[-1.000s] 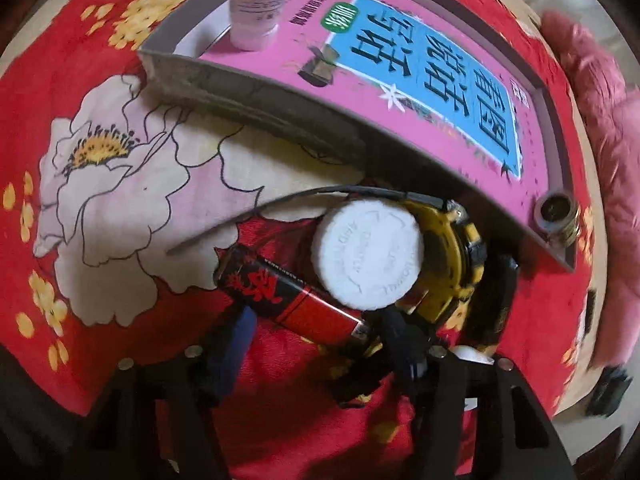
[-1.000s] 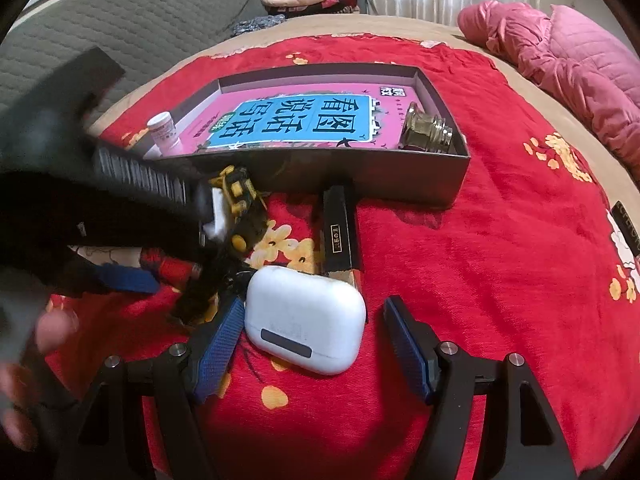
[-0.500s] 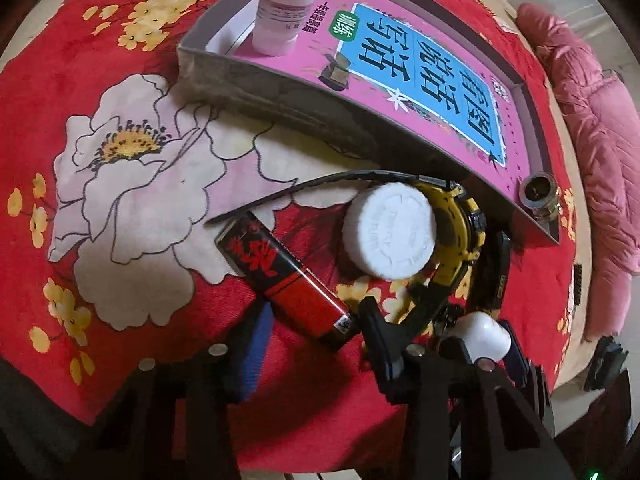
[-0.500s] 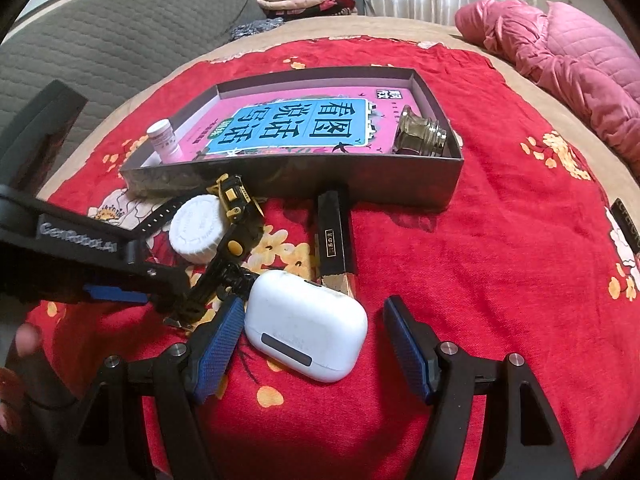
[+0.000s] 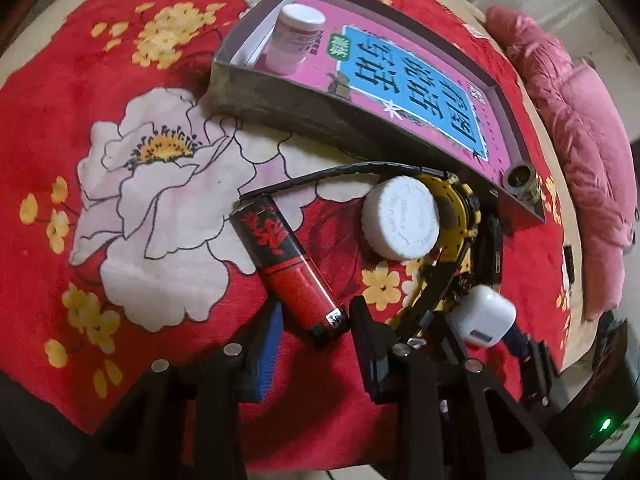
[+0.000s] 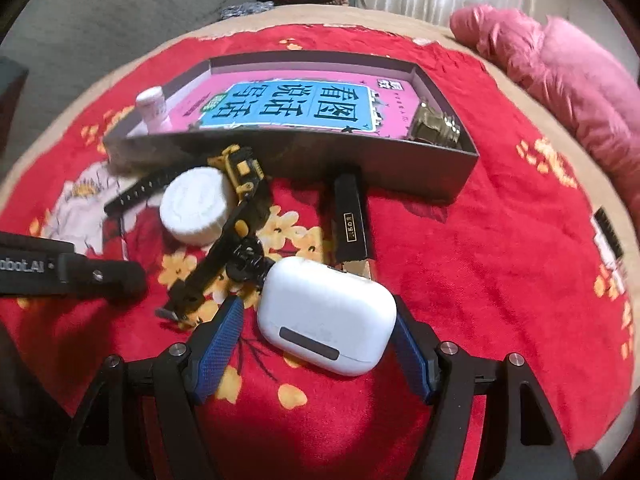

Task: Organize rigid objects
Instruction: 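Close left gripper on red tube while right gripper closes on white earbud case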

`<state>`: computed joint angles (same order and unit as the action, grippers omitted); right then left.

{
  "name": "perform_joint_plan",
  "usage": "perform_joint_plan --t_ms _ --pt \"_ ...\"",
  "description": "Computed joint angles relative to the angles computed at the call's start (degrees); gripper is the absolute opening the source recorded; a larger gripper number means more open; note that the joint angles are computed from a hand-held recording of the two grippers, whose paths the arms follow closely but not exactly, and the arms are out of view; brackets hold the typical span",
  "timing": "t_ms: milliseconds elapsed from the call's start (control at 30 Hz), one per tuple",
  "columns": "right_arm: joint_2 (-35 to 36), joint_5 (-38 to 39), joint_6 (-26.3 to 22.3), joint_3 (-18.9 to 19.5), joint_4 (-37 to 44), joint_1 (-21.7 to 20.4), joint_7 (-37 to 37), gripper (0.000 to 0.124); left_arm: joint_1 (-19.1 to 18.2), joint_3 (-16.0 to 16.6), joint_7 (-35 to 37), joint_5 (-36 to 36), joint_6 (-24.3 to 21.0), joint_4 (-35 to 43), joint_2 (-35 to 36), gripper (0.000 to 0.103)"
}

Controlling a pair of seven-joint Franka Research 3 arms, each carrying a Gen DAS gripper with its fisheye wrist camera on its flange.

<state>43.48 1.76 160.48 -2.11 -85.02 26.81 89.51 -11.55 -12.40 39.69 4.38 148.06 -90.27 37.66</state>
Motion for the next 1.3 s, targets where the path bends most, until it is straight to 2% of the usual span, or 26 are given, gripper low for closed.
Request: perform_joint_plan --t_ms 167,400,500,667,833,1067,1200,1300 --pt "-0.7 3.6 -0.7 2.2 -0.7 -3.2 0.0 0.073 -0.6 0.4 -0.1 1.1 1.4 -0.4 -0.5 0.035" --pt "-2.0 5.8 -1.6 2.9 -1.9 -4.2 -0.1 0.073 -1.1 1.9 -5.1 2.2 4.1 -3.3 -2.3 0.035" --pt "-1.9 6.2 -2.3 2.7 -1.6 -4.1 0.7 0.073 -2.0 2.8 -7.5 3.1 1.6 0.2 -0.3 0.035" --pt "-1.7 6.0 -2.8 1.8 -1.2 -3.3 3.5 0.074 -4.3 4.5 -11.8 5.6 -7.4 10.8 5.6 0.035" --pt "-1.0 5.1 -3.8 0.7 -0.1 -2.3 6.9 0.074 -6.5 5.4 -12.2 8.7 -15.9 20.1 10.6 0.035" --pt "0.2 0.3 -4.0 -2.8 0.9 0.9 13.2 0.074 -6.5 5.5 -13.5 10.4 -14.1 19.4 10.6 0.035" --pt "-0.4 1.1 -3.1 -0.4 0.0 -1.3 12.5 0.073 -6.9 5.8 -14.3 11.5 -13.0 17.6 9.5 0.035" --pt "-1.0 2.1 -2.7 0.4 -0.8 -2.2 12.0 0.066 -7.5 6.2 -14.9 12.5 -13.2 17.8 9.7 0.035"
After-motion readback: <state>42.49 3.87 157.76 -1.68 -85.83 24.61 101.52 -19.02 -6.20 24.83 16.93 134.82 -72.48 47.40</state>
